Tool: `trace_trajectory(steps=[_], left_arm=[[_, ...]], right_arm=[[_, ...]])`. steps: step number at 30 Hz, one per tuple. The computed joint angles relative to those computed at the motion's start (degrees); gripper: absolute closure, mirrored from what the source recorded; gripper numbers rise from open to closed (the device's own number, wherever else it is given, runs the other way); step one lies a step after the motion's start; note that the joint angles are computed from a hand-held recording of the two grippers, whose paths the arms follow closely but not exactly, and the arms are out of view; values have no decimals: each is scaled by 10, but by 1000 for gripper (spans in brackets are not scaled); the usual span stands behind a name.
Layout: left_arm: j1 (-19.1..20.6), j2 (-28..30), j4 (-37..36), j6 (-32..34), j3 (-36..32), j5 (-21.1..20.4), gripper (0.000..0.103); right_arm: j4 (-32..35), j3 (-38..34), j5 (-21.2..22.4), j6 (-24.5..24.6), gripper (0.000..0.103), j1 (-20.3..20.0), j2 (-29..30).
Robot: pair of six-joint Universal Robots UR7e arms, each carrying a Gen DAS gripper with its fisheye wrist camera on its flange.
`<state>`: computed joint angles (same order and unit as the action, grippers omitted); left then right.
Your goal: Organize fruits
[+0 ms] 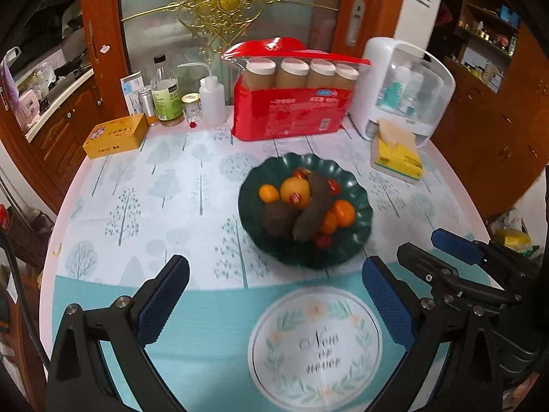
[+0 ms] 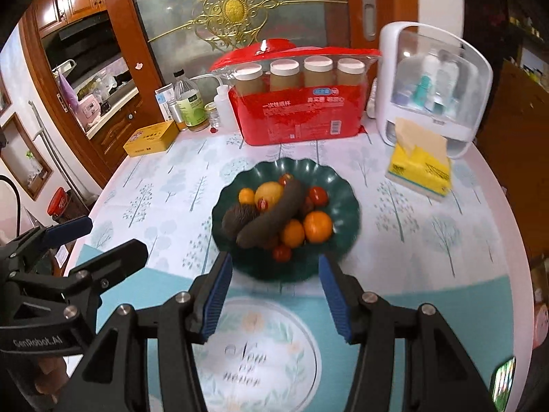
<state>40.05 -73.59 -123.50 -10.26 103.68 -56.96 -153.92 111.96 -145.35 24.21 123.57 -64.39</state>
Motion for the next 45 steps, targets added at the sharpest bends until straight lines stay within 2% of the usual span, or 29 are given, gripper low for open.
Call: trace_trajectory(steps=[4, 9, 12, 19, 24, 27, 36, 45], left_arm=[[-19, -45, 22, -16, 37, -7, 3], [-37, -91, 55, -46, 68, -14, 3], [-52, -118, 69, -61, 88, -6, 3], [-88, -163, 113, -106, 128, 13, 3], [-106, -184, 153, -145, 146, 19, 3], [-107, -186, 170, -168, 144, 20, 3], [-118, -184, 197, -216, 137, 44, 3], [-122, -184, 202, -227, 137, 53, 3]], right_arm=[[39, 26, -23, 68, 50, 33, -16], [94, 49, -29, 153, 50, 64, -32], [151, 56, -46, 215, 50, 88, -37], [250, 62, -57, 316, 50, 128, -46], [316, 60, -53, 375, 49, 141, -55], [317, 62, -45, 376, 49, 143, -61], [319, 51, -58, 346, 49, 153, -59], [319, 50, -49, 350, 49, 150, -59]])
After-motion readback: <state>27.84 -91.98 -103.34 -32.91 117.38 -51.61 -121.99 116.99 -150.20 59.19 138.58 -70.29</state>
